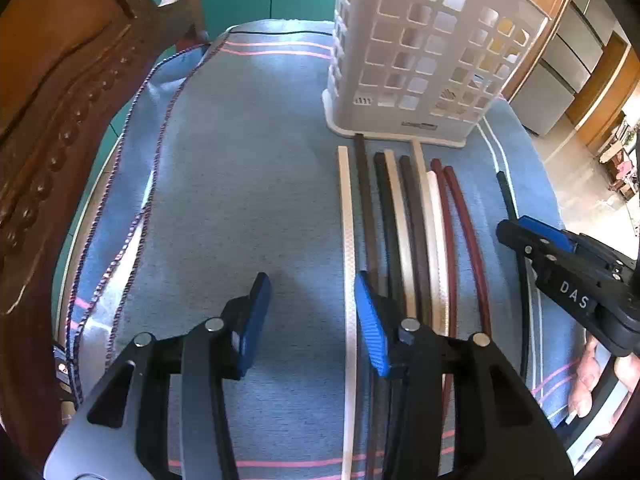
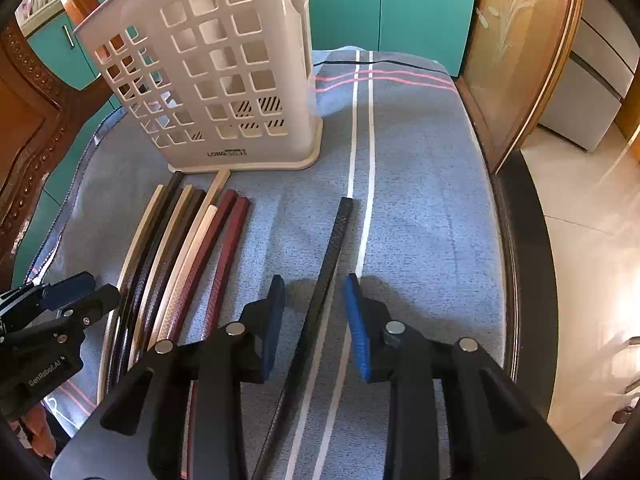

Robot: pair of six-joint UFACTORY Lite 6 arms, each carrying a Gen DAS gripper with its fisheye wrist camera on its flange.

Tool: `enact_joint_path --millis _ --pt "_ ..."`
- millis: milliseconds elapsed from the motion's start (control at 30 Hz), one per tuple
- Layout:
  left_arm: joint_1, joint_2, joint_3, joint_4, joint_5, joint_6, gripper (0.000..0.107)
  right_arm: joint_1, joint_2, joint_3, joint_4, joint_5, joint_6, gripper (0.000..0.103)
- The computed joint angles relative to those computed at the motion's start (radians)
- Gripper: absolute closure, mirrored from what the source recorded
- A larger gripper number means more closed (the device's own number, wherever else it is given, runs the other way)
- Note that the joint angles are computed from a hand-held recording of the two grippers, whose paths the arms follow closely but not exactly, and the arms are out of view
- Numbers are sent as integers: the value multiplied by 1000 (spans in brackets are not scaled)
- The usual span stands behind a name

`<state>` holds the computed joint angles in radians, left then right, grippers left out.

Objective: Organize utensils
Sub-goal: 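Grasp a black chopstick with the right tool while the left tool grasps a white chopstick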

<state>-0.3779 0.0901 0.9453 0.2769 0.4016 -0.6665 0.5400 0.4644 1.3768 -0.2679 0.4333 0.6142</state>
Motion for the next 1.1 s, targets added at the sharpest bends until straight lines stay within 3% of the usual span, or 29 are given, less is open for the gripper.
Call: enact_joint_path --millis 167,400,500,700,833,1100 --pt "10 13 15 61 19 -73 59 -1 -8 -10 -9 -1 8 68" --pt "95 -17 -22 -96 -15 97 62 -18 -28 -27 -25 4 24 68" --pt "84 15 3 -68 -13 76 58 -16 -23 -20 -24 10 21 68" --pt "58 206 223 -38 46 71 49 10 17 31 -72 41 60 68" --pt "14 327 367 116 123 -48 48 29 57 77 -191 82 167 67" --pt "72 443 534 -41 156 155 51 39 137 187 -217 131 155 67"
